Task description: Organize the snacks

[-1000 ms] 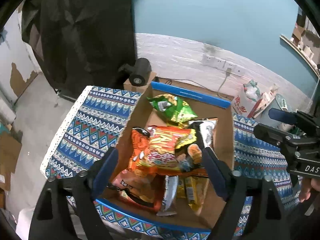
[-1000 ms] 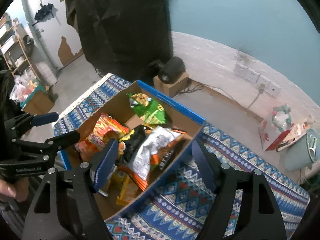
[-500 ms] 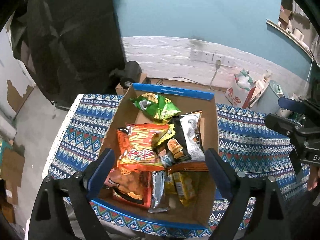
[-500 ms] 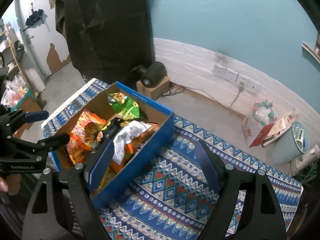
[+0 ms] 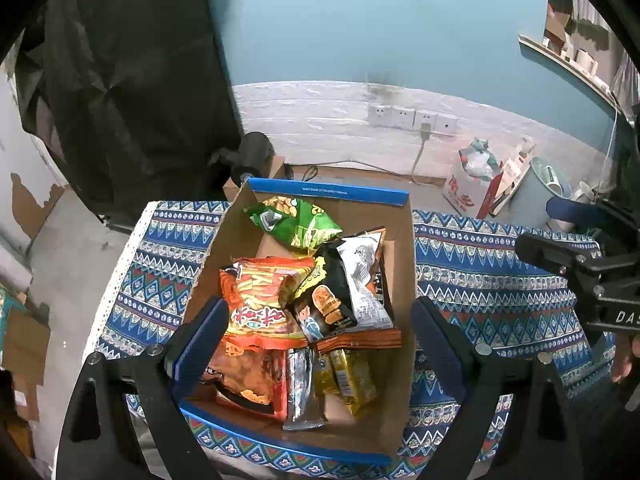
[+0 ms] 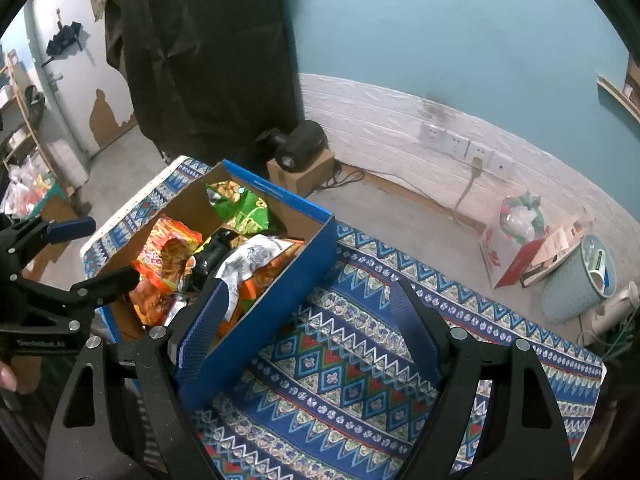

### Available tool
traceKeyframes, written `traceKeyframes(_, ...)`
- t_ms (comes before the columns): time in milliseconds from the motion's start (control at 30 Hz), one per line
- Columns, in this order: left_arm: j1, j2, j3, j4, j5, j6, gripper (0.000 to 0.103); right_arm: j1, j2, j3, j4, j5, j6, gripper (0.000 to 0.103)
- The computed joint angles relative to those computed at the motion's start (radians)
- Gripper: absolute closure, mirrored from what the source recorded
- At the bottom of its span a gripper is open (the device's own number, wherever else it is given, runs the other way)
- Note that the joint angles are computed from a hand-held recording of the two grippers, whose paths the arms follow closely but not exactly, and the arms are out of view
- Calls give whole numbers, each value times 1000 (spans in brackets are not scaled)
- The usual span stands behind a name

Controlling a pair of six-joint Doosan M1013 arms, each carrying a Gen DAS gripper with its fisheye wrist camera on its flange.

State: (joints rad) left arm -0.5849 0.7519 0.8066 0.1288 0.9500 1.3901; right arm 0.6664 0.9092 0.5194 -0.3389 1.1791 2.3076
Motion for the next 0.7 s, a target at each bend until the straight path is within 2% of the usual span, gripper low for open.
traceKeyframes(167, -4, -1, 3, 15, -8, -4, 3, 0, 2, -3, 4, 3, -9, 21)
traceKeyframes(700, -9, -8, 16, 44, -20, -13, 3, 0, 4, -8, 2, 9, -4, 21)
